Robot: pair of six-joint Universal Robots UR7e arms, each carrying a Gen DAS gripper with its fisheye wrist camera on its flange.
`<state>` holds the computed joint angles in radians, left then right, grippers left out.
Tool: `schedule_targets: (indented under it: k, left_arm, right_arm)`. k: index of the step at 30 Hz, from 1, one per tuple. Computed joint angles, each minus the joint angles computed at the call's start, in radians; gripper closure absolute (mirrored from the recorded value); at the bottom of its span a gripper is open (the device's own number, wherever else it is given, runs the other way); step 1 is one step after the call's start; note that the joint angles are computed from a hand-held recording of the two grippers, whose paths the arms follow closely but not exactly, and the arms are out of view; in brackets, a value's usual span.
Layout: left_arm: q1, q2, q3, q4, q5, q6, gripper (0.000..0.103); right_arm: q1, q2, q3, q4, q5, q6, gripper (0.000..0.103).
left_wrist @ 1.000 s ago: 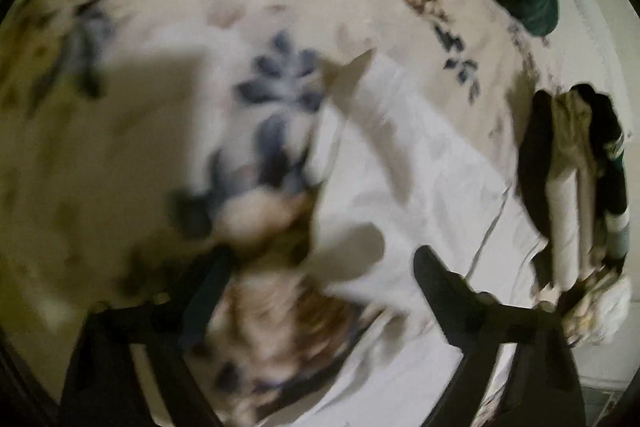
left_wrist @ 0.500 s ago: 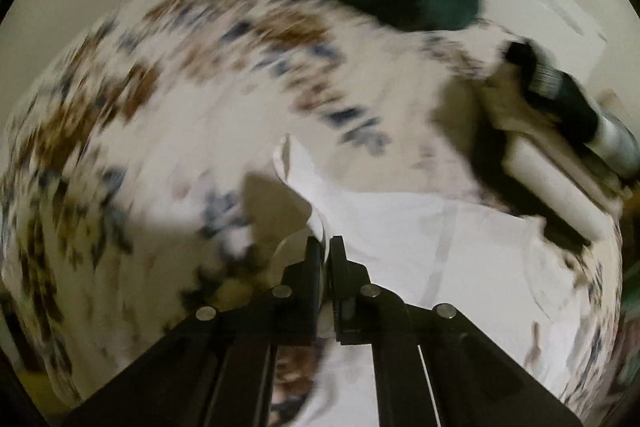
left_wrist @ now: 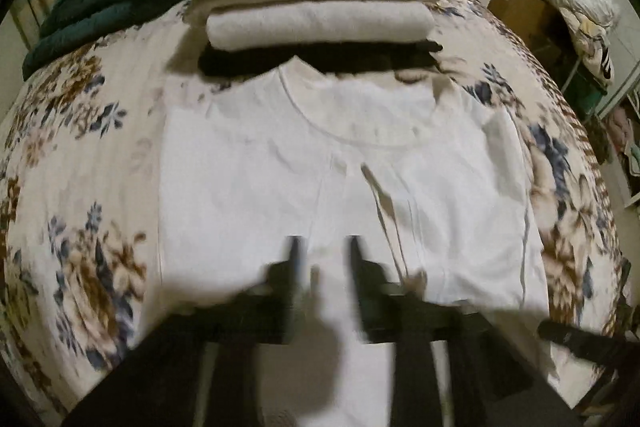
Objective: Fold small clothes
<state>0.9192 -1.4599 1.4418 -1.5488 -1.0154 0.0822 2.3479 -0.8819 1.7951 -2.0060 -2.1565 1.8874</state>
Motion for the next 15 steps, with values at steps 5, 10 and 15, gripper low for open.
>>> schedule_targets:
  k: [5, 10, 15]
  left_arm:
    - [0.026, -0.017, -0.058, 0.087, 0.02, -0.077, 0.009]
    - [0.05, -0.035, -0.094, 0.171, 0.117, -0.147, 0.009]
    - [0.036, -0.093, -0.059, 0.264, 0.216, -0.284, 0.009]
  right_arm:
    - [0.047, -0.074, 0.008, 0.056, 0.037, 0.005, 0.041]
    - [0.075, -0.194, 0.026, 0.123, 0.049, -0.036, 0.039]
    - [0.044, -0.274, 0.008, 0.176, 0.049, -0.18, 0.039]
